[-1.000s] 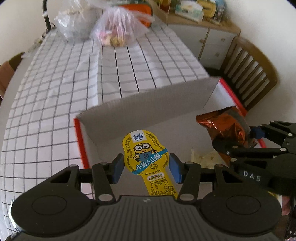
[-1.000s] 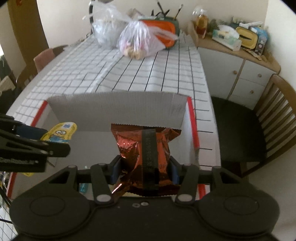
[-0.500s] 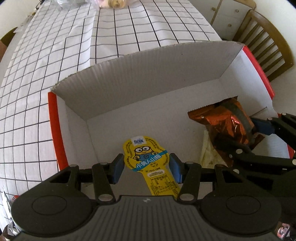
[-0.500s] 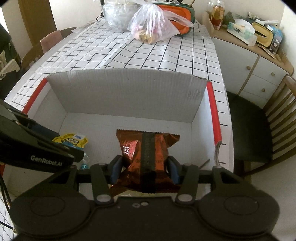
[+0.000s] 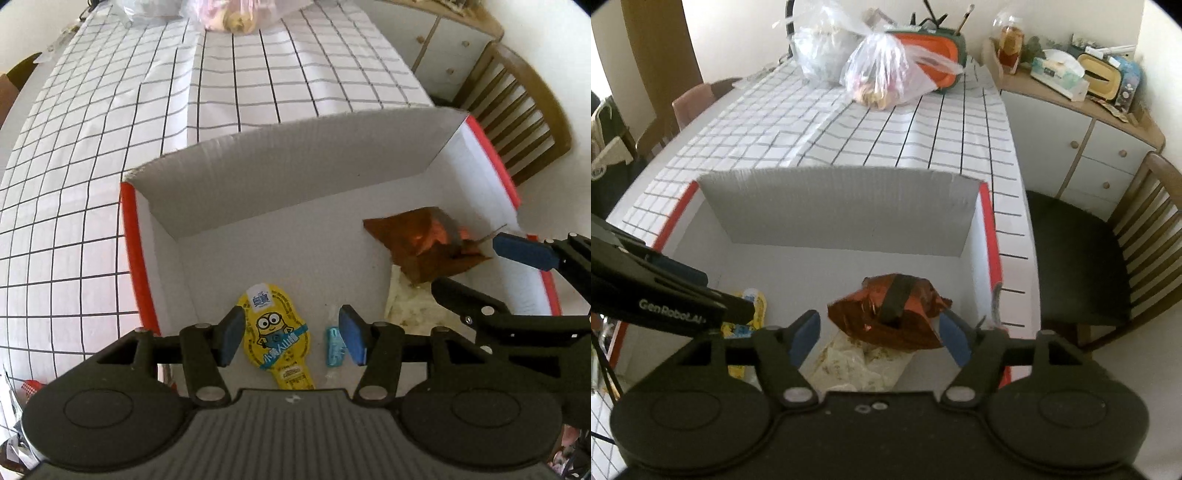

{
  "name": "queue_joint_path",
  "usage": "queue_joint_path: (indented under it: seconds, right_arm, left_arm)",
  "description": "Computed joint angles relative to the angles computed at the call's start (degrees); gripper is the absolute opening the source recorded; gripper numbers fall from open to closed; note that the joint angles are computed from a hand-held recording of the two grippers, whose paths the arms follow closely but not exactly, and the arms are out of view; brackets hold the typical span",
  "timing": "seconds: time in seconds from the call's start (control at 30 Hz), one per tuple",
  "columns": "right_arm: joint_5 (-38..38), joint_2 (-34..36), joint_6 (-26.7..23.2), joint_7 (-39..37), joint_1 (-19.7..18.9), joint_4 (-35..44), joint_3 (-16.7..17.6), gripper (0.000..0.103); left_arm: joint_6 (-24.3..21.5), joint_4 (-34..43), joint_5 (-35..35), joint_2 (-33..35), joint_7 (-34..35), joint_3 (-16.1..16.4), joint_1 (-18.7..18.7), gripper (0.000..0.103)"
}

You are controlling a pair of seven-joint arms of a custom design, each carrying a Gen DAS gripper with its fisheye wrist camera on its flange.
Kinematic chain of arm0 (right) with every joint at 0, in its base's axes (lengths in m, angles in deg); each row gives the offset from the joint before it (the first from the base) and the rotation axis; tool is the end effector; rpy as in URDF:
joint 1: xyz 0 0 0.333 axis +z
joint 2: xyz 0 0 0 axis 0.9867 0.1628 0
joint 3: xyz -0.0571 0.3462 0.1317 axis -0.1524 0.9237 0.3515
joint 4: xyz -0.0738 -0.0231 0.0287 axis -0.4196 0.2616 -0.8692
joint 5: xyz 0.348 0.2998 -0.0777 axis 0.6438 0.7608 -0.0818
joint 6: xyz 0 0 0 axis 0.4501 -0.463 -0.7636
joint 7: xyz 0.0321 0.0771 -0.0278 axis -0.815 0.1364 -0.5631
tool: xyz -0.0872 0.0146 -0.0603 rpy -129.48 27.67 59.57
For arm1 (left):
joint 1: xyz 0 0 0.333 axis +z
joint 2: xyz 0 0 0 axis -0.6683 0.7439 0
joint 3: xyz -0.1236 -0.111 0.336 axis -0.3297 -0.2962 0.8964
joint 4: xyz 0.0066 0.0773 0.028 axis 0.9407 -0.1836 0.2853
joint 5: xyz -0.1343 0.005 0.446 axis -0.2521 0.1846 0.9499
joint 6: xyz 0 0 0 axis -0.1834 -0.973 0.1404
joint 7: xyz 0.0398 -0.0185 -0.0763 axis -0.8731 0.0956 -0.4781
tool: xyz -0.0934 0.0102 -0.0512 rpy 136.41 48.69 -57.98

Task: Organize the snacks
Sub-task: 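Carry both packets into the red box and open both tools, then move both tools back toward the remaining snack pile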

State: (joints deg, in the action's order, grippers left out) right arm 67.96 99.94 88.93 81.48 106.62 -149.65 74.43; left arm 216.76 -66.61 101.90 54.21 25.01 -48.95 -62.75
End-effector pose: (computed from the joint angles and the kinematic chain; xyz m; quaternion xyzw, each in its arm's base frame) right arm 0.6957 0.4226 0.3732 -0.8258 0.4928 -0.1102 0.2511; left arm 0.6972 -0.3771 0.3722 -0.7295 0.6653 -0.1352 0.0828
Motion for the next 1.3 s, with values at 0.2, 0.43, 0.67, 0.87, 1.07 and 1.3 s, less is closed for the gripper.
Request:
queue_joint_path:
  seconds: [0.2,0.43,0.67,0.87,1.07,1.3]
  right_arm:
    - [0.41,-3.35,3.32,0.58,0.19,-3.53,0.28,0.078]
    - [0.67,-7.19,6.08,2.0,0.7,-7.68,0.92,0.08]
    - [0.21,-10.57,9.43,3.99,2.02,-11.16,1.29,0.087]
    - [0.73,-13.27,12.27,4.54,2.56,-13.87,2.64,0.088]
    - [0.09,-15.3,14.36,6.6,4.69,-16.17,2.78,0.09]
    - [-2.1,-16.29,16.57,10.65,7.38,-18.12,2.34,0.102]
  left_arm:
    - [5.08,-5.97,1.47,-4.85,-1.58,0.27,0.02,0.055]
    - [9.48,-12.14,6.31,-10.23,-4.88,0.81,-0.49,0.06]
    - [13.7,-18.8,11.34,-16.12,-8.9,0.5,0.26,0.061]
    - [17.2,-24.75,15.96,-21.6,-13.04,-0.34,1.94,0.064]
    - [20.98,-31.36,19.53,-27.62,-16.27,-2.09,4.69,0.068]
    - [24.09,-38.64,18.79,-33.74,-16.18,-4.45,8.53,0.073]
